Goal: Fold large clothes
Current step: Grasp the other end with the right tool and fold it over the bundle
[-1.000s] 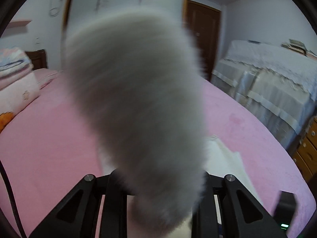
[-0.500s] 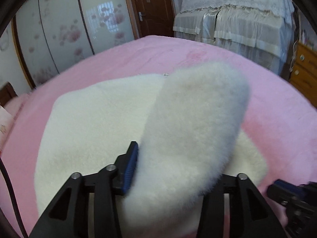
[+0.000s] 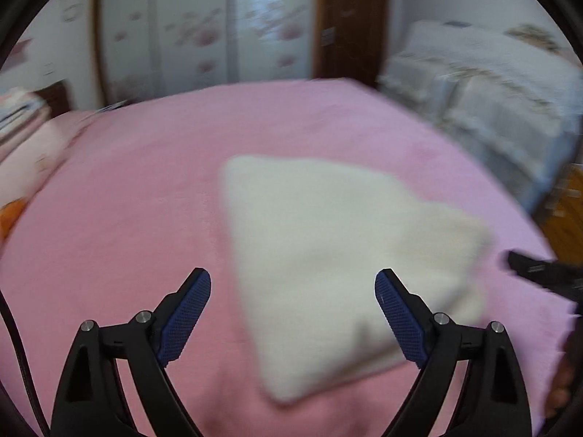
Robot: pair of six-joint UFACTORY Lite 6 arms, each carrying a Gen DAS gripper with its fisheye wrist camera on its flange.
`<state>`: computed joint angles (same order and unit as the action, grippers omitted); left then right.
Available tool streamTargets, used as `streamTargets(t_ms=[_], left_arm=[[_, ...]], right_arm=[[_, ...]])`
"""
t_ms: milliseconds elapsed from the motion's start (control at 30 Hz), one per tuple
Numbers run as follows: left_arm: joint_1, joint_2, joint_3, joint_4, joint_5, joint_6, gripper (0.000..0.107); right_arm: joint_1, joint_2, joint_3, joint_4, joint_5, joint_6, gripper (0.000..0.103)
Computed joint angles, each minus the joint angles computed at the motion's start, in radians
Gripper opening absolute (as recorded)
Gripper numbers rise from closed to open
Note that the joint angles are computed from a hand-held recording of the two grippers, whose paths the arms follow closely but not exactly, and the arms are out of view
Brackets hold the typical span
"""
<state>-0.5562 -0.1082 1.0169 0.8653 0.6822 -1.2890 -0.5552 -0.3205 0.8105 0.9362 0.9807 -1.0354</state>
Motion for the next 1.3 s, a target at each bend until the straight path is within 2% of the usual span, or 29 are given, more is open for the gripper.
streamTargets(t_ms=[67, 167, 300, 333, 400, 467, 533, 567, 600, 667, 733, 767, 833, 900, 1000, 1067, 1100, 1133, 1167, 1300], left_arm=[[0.057, 0.061, 0.007, -0.021, 0.015, 0.001, 0.09], [0.132, 0.081, -0.014, -0.128, -0.091, 0.092, 0.09], [0.142, 0.123, -0.023, -0.067, -0.15, 0.055, 0.09], [0.142, 0.121, -0.031, -0.062, -0.149, 0.058, 0.09], [0.137, 0.162, 0.017, -0.079, -0.137, 0.081, 0.09], [0.132, 0.14, 0.027, -0.118, -0.109, 0.132, 0.09], [0.115, 0.114, 0.03, -0.118, -0.096, 0.14, 0.09], [0.126, 0.133, 0.042, -0.107, -0.133, 0.148, 0.09], [0.115, 0.111, 0.019, -0.111, -0.128, 0.135, 0.09], [0.105, 0.111, -0.009, -0.131, -0.172, 0.141, 0.09], [0.093, 0.171, -0.012, -0.135, -0.206, 0.132, 0.09], [0.087, 0.193, -0.021, -0.116, -0.229, 0.102, 0.09], [0.092, 0.197, -0.055, -0.062, -0.278, 0.012, 0.09], [0.084, 0.194, -0.048, -0.052, -0.258, 0.009, 0.09], [0.065, 0.186, -0.033, -0.091, -0.223, 0.089, 0.09], [0.067, 0.172, -0.023, -0.177, -0.214, 0.202, 0.09], [0.072, 0.162, -0.017, -0.229, -0.205, 0.264, 0.09], [0.078, 0.148, -0.012, -0.28, -0.194, 0.321, 0.09], [0.086, 0.138, 0.001, -0.327, -0.181, 0.376, 0.09], [0.136, 0.1, 0.061, -0.496, -0.129, 0.573, 0.09]], right_arm=[[0.068, 0.131, 0.124, -0.025, -0.005, 0.084, 0.063], [0.175, 0.275, 0.247, -0.051, -0.005, 0.195, 0.063], [0.301, 0.439, 0.39, -0.156, -0.057, 0.375, 0.063], [0.319, 0.455, 0.397, -0.176, -0.069, 0.406, 0.054], [0.341, 0.46, 0.396, -0.174, -0.085, 0.381, 0.029], [0.352, 0.4, 0.368, -0.194, -0.107, 0.354, 0.025], [0.3, 0.275, 0.289, -0.121, -0.104, 0.24, 0.024], [0.252, 0.226, 0.252, -0.064, -0.084, 0.176, 0.023], [0.206, 0.185, 0.21, -0.017, -0.072, 0.121, 0.023], [0.158, 0.113, 0.091, 0.003, -0.141, 0.056, 0.023], [0.162, 0.168, 0.006, -0.042, -0.254, 0.052, 0.024], [0.151, 0.221, -0.024, -0.018, -0.274, 0.021, 0.024], [0.113, 0.24, -0.081, 0.097, -0.267, -0.076, 0.025], [0.104, 0.203, -0.095, 0.098, -0.249, -0.065, 0.025], [0.155, 0.087, -0.151, 0.02, -0.312, 0.001, 0.027], [0.162, 0.039, -0.18, -0.026, -0.324, 0.017, 0.028], [0.162, 0.02, -0.178, -0.065, -0.32, 0.052, 0.033], [0.132, 0.01, -0.168, -0.099, -0.299, 0.063, 0.04], [0.133, -0.009, -0.158, -0.139, -0.293, 0.107, 0.043], [0.057, -0.072, -0.102, -0.158, -0.204, 0.086, 0.044]])
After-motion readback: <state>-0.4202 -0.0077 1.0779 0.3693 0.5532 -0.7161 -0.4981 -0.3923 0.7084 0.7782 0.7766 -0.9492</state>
